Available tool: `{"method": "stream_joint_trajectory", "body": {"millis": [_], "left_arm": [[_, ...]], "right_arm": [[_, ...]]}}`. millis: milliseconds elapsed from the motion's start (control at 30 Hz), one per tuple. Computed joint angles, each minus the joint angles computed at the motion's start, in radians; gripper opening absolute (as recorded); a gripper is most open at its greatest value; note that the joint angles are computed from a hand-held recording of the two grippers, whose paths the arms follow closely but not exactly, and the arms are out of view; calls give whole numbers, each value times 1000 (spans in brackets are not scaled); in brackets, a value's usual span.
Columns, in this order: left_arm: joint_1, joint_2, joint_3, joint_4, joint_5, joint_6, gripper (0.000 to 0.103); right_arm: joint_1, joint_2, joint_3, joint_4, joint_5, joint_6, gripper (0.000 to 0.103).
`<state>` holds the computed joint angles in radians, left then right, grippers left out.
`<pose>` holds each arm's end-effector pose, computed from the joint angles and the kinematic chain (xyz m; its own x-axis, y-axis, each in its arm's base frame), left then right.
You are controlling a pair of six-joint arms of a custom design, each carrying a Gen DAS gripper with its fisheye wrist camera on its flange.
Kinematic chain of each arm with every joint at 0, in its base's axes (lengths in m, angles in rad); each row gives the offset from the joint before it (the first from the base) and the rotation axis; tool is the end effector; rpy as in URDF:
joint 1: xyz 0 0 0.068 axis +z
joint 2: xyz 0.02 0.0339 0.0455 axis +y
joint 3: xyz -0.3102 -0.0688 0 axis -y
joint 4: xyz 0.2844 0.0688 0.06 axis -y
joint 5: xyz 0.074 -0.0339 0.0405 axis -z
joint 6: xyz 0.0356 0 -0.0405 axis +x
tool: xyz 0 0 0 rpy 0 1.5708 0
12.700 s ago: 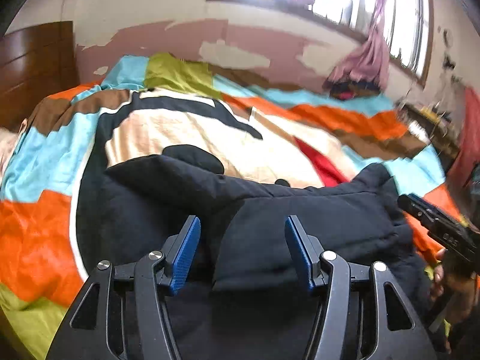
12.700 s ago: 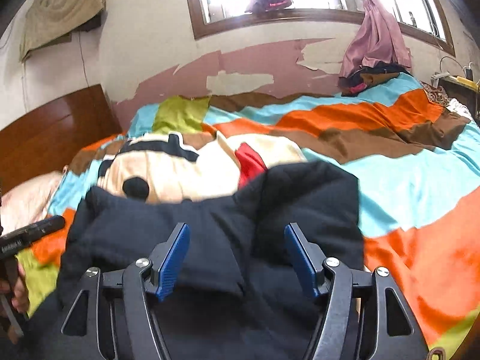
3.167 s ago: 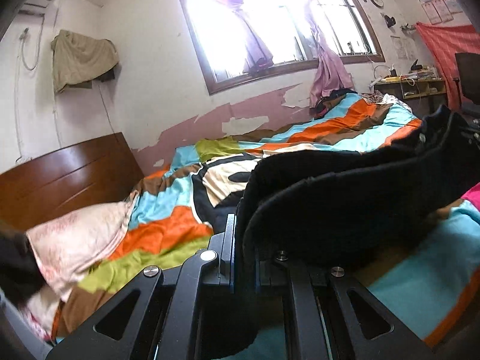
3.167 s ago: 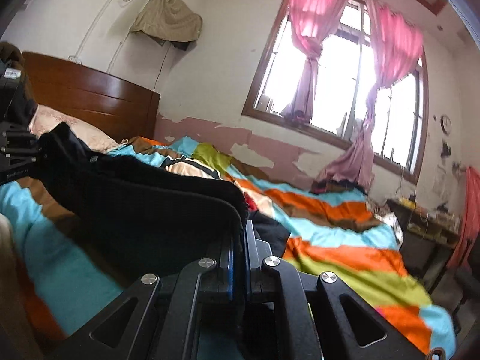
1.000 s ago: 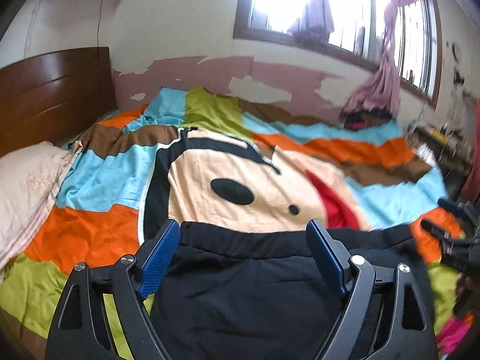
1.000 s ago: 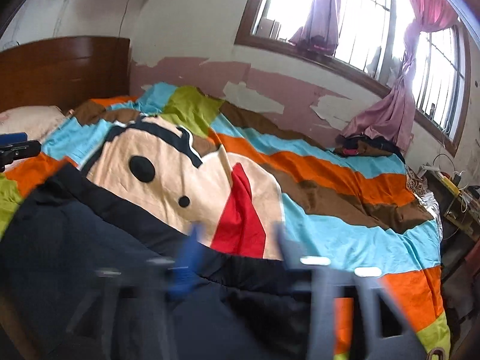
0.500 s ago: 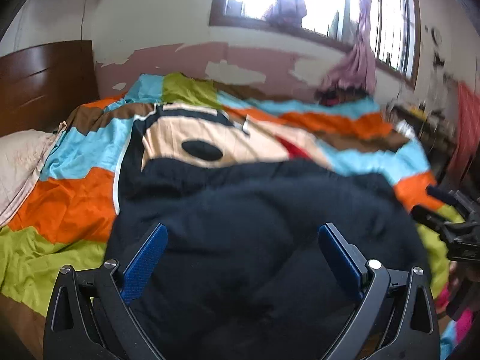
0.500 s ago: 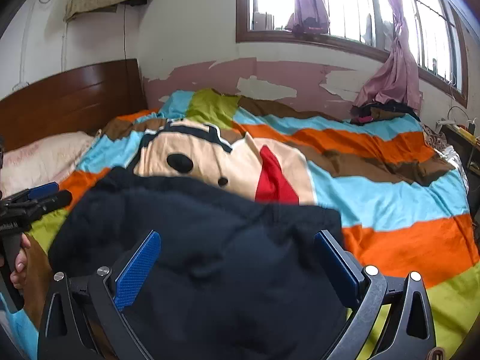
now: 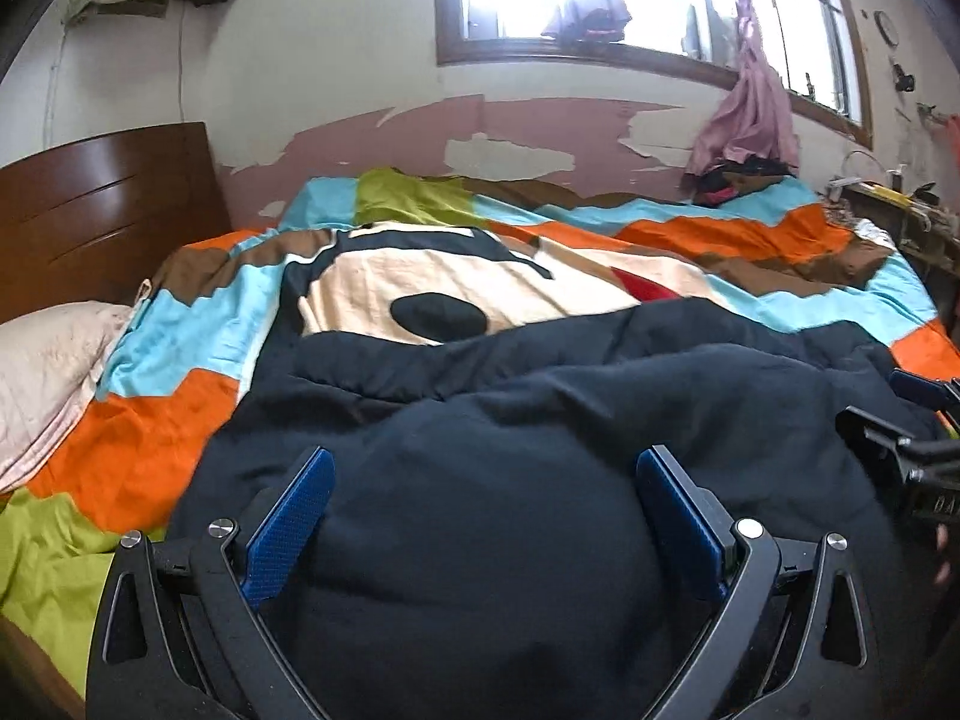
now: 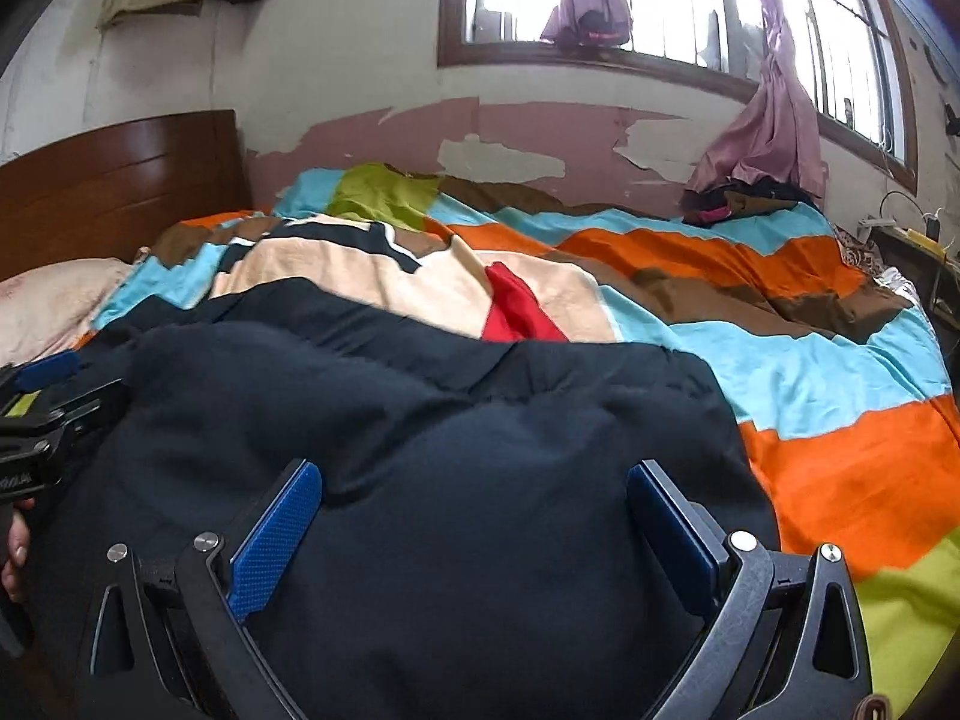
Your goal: Fold large clothes
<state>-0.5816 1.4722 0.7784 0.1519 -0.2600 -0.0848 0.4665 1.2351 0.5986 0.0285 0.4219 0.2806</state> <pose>0.2886 -0.1788 0.2305 -0.4588 0.2037 -0.8649 0.3091 0.9492 0.0596 0.2473 0.1082 0.2248 -0.5207 0.0206 -0.8535 0.0355 0.9994 0.0025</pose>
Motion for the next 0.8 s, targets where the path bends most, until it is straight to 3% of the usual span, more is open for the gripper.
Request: {"method": "stream_joint_trajectory", "body": {"millis": [133,233,367,567,800], "left_arm": [[56,79,71,-55,48,-21,102],[128,147,135,-125,223,-59,102],[176,155,98,-53,330,-70,102],[159,145,20,105,306,-59,102],[165,165,36,116,337,-72,102]], "right_arm": [[-78,102,50,18,-88,-19,103],[-126,173,84,17,-170,-28,103],[-200,204,86,39,-310,-9,103],[-216,194,28,130,-350,7,103],[-248,210,15,167,-418,27,103]]}}
